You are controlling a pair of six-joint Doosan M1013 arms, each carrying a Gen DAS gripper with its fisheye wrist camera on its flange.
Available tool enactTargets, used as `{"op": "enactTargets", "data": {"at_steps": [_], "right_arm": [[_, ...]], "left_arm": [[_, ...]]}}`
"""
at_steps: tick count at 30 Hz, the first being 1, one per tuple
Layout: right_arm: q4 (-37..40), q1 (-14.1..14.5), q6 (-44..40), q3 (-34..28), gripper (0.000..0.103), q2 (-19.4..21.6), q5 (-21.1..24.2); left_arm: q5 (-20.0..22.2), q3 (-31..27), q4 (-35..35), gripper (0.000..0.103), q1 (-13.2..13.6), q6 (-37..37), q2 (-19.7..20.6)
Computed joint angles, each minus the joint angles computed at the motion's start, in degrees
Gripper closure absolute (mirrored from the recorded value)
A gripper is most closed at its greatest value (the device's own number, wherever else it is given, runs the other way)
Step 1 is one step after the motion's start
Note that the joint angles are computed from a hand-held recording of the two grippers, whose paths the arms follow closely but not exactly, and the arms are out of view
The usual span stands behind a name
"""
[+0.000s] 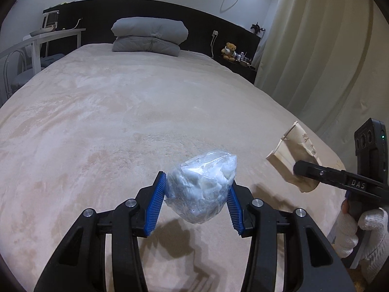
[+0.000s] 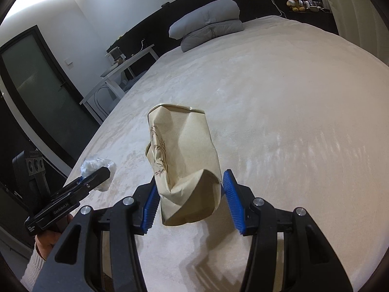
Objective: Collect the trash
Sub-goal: 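Carry the paper bag and tissue bag down over the clear trash bag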
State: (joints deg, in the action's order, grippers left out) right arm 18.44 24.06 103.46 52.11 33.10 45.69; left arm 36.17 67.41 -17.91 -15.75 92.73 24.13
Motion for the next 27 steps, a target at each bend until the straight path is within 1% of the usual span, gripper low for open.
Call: {"op": "enactTargets", "data": {"at_steps": [4,6,8,10,12,15,23,27], "right_arm": [[-0.26,0.87,0.35,3.01,0.053,-1.92,-1.47],[-0.45,1.37,1.21,4.63,0.053,-2.89,-2.21],[-0.29,1.77,1.03,6.83,0.053,-4.17,-3.66],[-3.05,2.6,1.67,8.85,0.053,-5.55,-5.35],[-3.02,3.04,1.17,10.94,0.053,-6.91,-7.39],[-4.29,3.67,1.61,13.91,0.053,-8.85,-9.83],[-4.24,4.57,2.51,20.6,0.052,-13.04,-14.59],[-5.2,5.42,3.07,23.22,0.052,-14.79,-15.53]], "left_arm": [[-3.47,4.55,-3.91,0.057,-0.5,2.73,-3.17],[-4.5,6.58,-4.56,0.057,-0.85,3.34,-4.52],[-5.18,8.43,-5.26,0.057,-1.08,3.68,-5.74],[-5.91,10.09,-4.99,0.057,-1.43,3.28,-6.89],[-7.44,12.15,-4.96,0.057,-1.85,3.0,-8.27],[-9.48,15.01,-6.69,0.057,-2.16,3.59,-10.25],[-13.22,21.89,-5.69,0.057,-3.54,0.94,-15.16],[-14.47,24.28,-4.11,0.057,-4.22,-0.77,-16.97]]}}
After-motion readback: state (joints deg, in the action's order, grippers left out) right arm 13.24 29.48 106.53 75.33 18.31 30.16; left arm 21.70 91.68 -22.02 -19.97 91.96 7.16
